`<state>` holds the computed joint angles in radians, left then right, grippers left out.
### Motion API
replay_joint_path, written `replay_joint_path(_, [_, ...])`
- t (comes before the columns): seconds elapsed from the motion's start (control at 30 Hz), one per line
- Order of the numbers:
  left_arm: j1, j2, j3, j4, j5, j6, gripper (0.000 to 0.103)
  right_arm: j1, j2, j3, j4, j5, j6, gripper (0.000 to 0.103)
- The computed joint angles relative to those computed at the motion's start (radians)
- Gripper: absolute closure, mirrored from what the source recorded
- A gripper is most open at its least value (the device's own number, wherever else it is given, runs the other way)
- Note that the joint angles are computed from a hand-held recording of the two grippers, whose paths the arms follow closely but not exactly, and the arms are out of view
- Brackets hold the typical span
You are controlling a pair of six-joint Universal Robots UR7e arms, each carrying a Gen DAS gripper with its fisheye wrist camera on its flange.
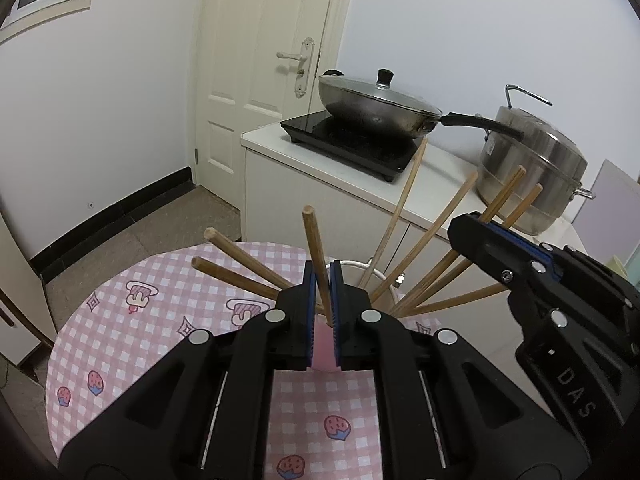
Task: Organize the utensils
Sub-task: 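Lower both chopsticks into the pink cup and open both tools, then move both open tools back down to the last chopsticks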
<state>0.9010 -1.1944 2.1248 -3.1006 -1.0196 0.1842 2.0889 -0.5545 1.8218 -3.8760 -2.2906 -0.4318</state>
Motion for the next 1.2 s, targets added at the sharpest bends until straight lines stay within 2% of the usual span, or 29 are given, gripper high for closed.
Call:
replay_joint_path(0.27, [-0.003,-0.017,-0.001,0.045,-0.005,-0.016,0.094,-0.006,-0.013,0.014,0.021,0.016,0.040,0.098])
replay_joint_path(0.33, [-0.005,-0.021,0.002,0.046,-0.004,-0.017,0.084,-0.005,-0.016,0.018,0.026,0.017,0.051,0.097])
replay_joint_path(0.37, [-0.004,-0.028,0.008,0.037,-0.013,-0.017,0.066,-0.003,-0.016,0.019,0.029,0.018,0.057,0.097])
replay_joint_path(0.4, [-0.006,-0.033,0.016,0.014,-0.012,-0.019,0.056,-0.001,-0.016,0.020,0.023,0.013,0.060,0.097])
replay_joint_path(0.47, [-0.004,-0.046,0.026,-0.009,-0.026,-0.019,0.050,0.001,-0.022,0.028,0.021,0.016,0.070,0.096])
replay_joint_path(0.57, [-0.013,-0.063,0.034,-0.001,-0.014,-0.015,0.050,0.008,-0.025,0.033,0.018,0.009,0.076,0.095])
replay_joint_path(0.77, [-0.041,-0.103,0.063,-0.010,0.019,-0.005,0.048,0.032,-0.030,0.044,0.003,-0.003,0.081,0.085])
replay_joint_path(0.83, [-0.052,-0.118,0.076,-0.015,0.036,-0.003,0.045,0.044,-0.032,0.049,-0.006,-0.011,0.083,0.076])
replay_joint_path(0.93, [-0.072,-0.154,0.106,-0.032,0.056,0.012,0.040,0.059,-0.037,0.058,-0.023,-0.023,0.080,0.070])
replay_joint_path(1.2, [-0.113,-0.264,0.191,-0.070,0.108,0.060,0.034,0.109,-0.036,0.080,-0.041,-0.045,0.088,0.063])
